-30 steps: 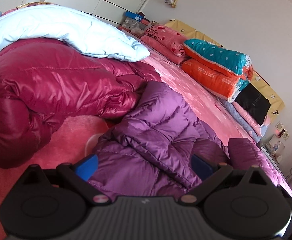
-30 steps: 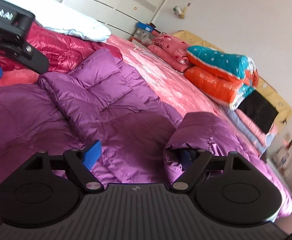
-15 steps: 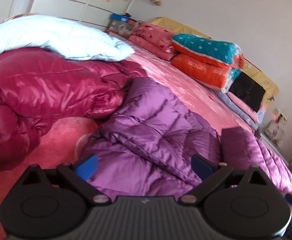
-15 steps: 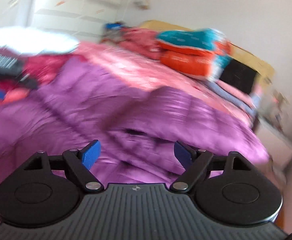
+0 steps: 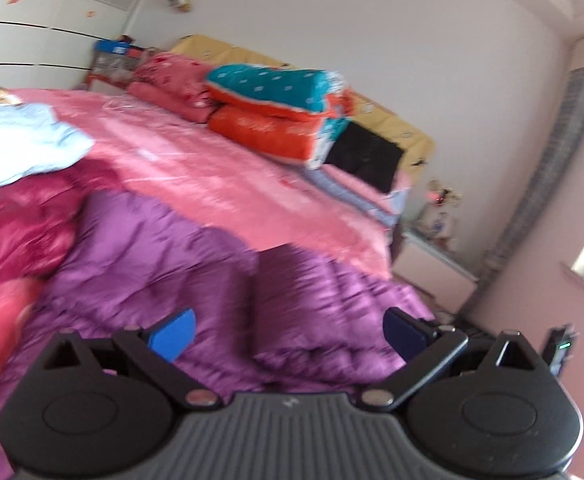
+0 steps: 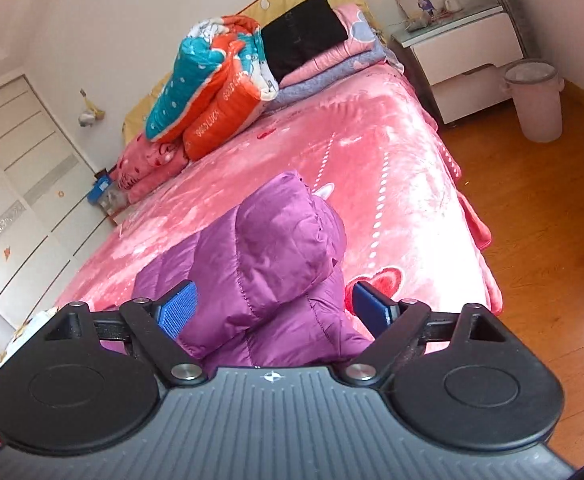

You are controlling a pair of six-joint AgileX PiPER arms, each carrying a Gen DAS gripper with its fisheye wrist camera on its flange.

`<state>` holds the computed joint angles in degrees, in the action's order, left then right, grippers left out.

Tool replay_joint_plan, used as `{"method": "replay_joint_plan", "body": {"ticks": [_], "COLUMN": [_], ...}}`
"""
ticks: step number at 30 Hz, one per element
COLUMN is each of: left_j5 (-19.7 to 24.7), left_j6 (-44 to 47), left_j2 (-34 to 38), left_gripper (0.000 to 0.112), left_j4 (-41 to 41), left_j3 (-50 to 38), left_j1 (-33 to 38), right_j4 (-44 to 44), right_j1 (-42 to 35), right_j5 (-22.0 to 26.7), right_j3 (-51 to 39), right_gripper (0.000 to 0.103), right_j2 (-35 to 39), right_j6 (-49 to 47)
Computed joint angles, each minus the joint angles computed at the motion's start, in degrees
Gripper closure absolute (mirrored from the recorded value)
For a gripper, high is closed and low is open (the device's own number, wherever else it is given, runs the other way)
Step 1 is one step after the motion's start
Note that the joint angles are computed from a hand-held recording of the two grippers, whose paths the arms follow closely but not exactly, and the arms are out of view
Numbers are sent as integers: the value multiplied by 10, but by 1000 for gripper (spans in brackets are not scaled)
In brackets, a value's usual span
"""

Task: Fold large clothes

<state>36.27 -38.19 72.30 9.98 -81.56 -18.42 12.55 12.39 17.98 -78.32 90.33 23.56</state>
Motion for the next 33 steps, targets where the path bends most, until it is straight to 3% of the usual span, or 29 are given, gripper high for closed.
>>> {"method": "replay_joint_plan", "body": {"ticks": [4,7,14,16,19,22,25,27,30,33], "left_j5": [7,-6,-77,-88,-89,-88,-86,-88,-94,-102], "left_j6": [110,153,110,89,60,62,28,2,-25,-21], "left_j2": [32,31,6,8,12,19,25,25,25,25], "left_gripper": [12,12,12,12,12,12,12,12,12,12], "left_j4": [-85,-90,-63,-48,-26,-23,17,47,64,43], "left_j3": [-49,-39,67,86,98,102,102,107,113,120], "left_j1": [22,24,41,52,70,92,101,107,123,150], "right_j4": [96,147,139,133,87,15,-53,-72,-108,-87], "right_j1": [-9,-18,-6,-3,8,30,61,84,124,156], "right_j5": [5,33,30,32,50,62,77,83,115,151], "right_j3": [-15,-34,-57,-70,-112,-163,-229,-276,-376,-489], "right_gripper": [0,0,0,5,27,28,48,55,58,59], "right_j2": [13,16,37,43,61,83,111,134,186,253], "right_j6": [-83,-122,-116,-116,-90,-40,1,5,5,-25]}}
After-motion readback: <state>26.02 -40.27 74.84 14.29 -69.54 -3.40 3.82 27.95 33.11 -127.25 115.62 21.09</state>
